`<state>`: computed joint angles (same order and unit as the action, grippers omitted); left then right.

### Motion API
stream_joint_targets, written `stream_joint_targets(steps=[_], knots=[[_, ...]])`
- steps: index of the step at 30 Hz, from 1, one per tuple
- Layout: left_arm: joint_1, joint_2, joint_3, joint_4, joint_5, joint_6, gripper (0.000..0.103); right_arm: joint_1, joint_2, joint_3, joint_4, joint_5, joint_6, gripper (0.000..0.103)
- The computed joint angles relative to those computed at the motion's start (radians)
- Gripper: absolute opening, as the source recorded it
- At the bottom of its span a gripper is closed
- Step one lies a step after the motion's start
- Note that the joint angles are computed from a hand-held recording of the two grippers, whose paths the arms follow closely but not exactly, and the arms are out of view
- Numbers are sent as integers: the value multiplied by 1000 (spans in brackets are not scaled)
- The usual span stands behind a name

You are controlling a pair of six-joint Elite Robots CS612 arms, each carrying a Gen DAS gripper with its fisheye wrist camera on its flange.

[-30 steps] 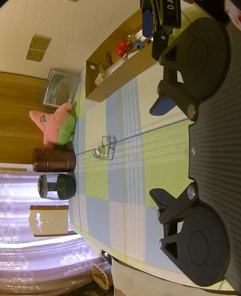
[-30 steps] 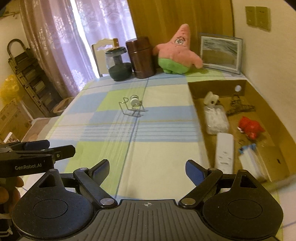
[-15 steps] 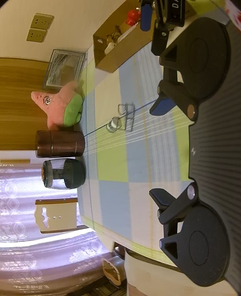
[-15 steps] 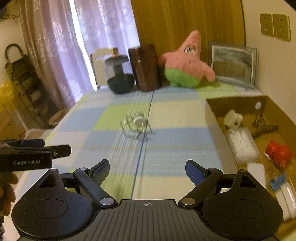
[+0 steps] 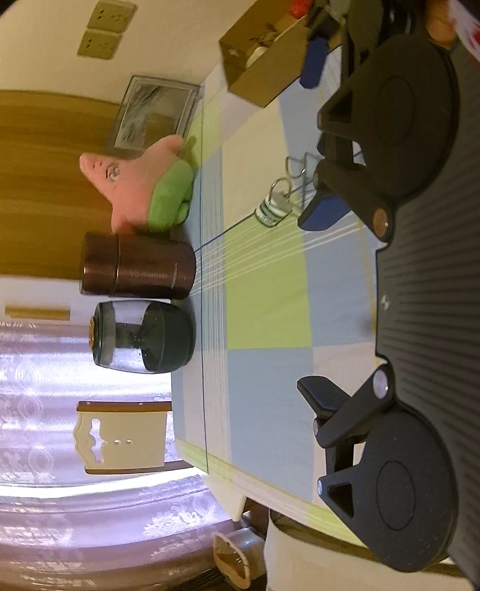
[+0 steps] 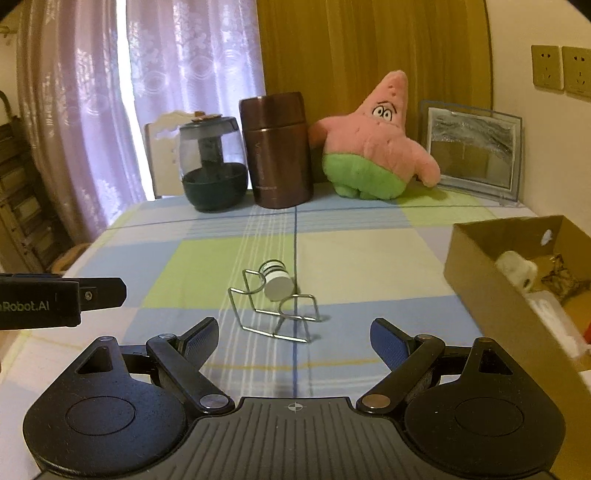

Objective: Organize rigid objects
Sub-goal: 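Lower the right tool onto the metal wire rack and grasp it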

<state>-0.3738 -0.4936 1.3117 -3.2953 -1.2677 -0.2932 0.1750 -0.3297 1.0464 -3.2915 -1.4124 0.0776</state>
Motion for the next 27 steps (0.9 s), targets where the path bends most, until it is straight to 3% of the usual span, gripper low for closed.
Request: stream_joint_targets(steps=[7, 14, 21, 25, 27], knots=[[20, 29, -40, -6, 3, -20, 85, 33, 81, -145, 43, -101, 2, 86], [32, 44, -56, -7, 2, -50, 85, 46, 142, -268, 123, -141, -12, 86], [36, 56, -79, 15, -6, -36, 85, 49, 164, -311, 172, -154, -16, 85], [36, 58, -82, 38, -10, -38, 85, 47, 166, -317, 190, -145, -16, 71], [36, 58, -81, 40, -12, -40, 85, 45, 166, -316, 188, -140, -25, 71]])
